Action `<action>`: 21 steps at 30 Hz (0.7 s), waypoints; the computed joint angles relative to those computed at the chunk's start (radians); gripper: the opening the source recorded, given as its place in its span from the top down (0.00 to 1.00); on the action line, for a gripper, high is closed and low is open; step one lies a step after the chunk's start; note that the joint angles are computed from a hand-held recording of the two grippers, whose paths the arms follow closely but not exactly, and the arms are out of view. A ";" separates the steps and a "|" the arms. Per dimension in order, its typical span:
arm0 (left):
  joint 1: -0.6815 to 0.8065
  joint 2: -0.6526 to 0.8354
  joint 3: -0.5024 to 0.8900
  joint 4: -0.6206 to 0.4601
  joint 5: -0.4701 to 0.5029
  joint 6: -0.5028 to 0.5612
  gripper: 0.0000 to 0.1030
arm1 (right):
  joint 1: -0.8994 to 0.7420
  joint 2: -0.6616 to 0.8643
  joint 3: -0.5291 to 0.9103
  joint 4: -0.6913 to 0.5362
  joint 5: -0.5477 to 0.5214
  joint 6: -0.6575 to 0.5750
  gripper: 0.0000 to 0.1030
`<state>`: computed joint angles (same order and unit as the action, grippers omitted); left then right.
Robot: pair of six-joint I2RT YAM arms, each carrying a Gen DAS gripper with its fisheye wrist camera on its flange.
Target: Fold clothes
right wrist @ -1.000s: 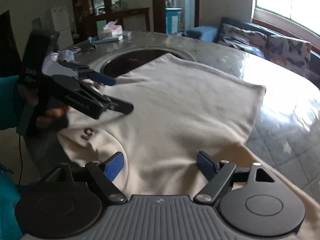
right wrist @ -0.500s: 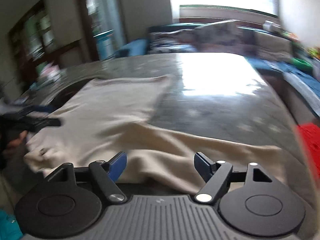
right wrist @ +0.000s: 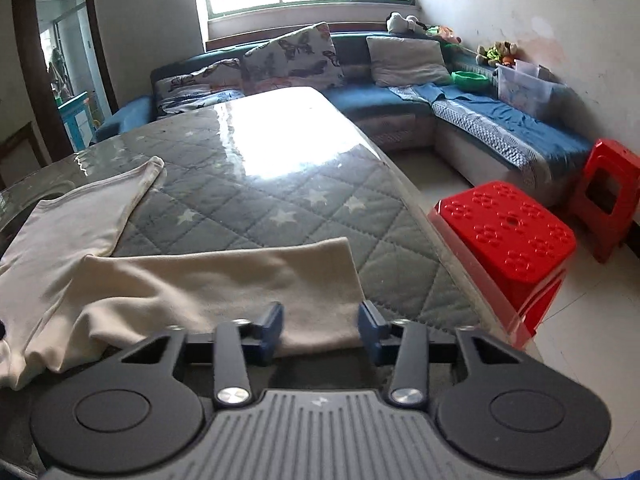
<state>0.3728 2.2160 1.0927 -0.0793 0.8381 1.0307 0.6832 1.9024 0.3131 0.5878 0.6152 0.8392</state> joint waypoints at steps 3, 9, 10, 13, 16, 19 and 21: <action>-0.019 0.001 -0.024 0.023 -0.015 0.010 0.00 | -0.006 -0.003 0.012 -0.029 0.013 -0.005 0.77; -0.031 0.008 -0.045 0.042 -0.031 0.041 0.00 | 0.011 -0.009 -0.003 -0.038 0.064 0.039 0.51; -0.033 0.012 -0.043 0.039 -0.035 0.044 0.00 | 0.011 -0.004 -0.006 -0.029 0.056 0.040 0.56; -0.038 0.020 -0.037 0.034 -0.044 0.051 0.00 | 0.008 0.015 -0.013 0.009 0.025 0.035 0.68; -0.040 0.025 -0.034 0.027 -0.049 0.064 0.00 | -0.003 0.003 -0.003 0.000 0.020 0.011 0.87; -0.038 0.032 -0.023 0.015 -0.051 0.071 0.00 | 0.000 -0.024 0.038 -0.079 0.085 -0.043 0.90; -0.037 0.038 -0.016 0.009 -0.052 0.078 0.00 | -0.009 -0.040 0.055 -0.098 0.114 -0.093 0.90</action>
